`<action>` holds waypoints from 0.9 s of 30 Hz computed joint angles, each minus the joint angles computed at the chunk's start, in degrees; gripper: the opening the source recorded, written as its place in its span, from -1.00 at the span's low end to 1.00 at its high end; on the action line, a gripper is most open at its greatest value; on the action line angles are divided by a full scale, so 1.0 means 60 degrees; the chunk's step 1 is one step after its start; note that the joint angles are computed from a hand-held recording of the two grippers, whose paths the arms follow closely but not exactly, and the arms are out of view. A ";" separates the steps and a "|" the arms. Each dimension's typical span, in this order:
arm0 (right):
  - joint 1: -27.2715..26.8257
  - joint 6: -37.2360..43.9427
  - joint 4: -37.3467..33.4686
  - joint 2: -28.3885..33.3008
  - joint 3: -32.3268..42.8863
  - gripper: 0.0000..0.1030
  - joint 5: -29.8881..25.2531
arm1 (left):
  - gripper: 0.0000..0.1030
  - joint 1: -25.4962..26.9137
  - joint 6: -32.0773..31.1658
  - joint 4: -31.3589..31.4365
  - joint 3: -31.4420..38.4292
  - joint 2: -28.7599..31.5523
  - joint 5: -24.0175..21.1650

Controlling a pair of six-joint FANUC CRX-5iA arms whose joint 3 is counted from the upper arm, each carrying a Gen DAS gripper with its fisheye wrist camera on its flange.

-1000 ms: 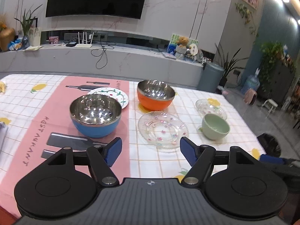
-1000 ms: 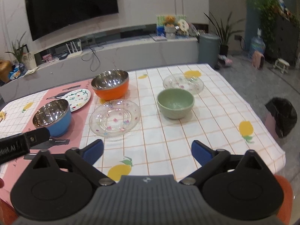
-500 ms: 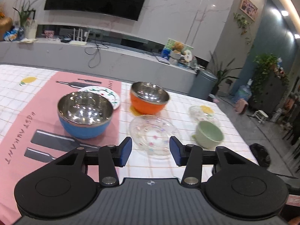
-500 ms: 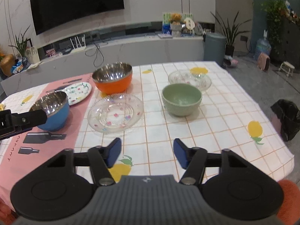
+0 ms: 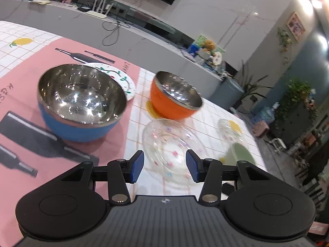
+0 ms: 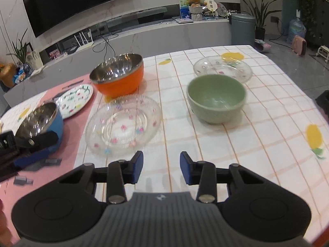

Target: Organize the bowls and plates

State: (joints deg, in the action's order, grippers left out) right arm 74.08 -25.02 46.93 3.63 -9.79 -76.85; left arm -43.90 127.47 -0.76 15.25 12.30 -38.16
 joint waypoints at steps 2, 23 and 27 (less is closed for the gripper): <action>-0.0344 0.0054 0.0080 0.0007 -0.0089 -0.24 0.0368 | 0.06 -0.0060 0.0439 -0.0587 0.0497 0.0341 -0.0332; -0.1948 -0.0787 0.0917 -0.0128 -0.1346 -0.52 0.3027 | -0.22 -0.0044 0.0308 -0.0613 0.1421 0.1547 -0.0507; -0.1964 -0.0958 0.1074 -0.0165 -0.1495 -0.73 0.3184 | -0.51 -0.0104 0.0511 -0.0842 0.1628 0.1642 -0.0706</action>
State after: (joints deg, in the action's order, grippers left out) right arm 62.29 -30.76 53.38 2.64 -18.76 -57.75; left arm -44.53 130.53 -5.82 25.02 22.16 -42.40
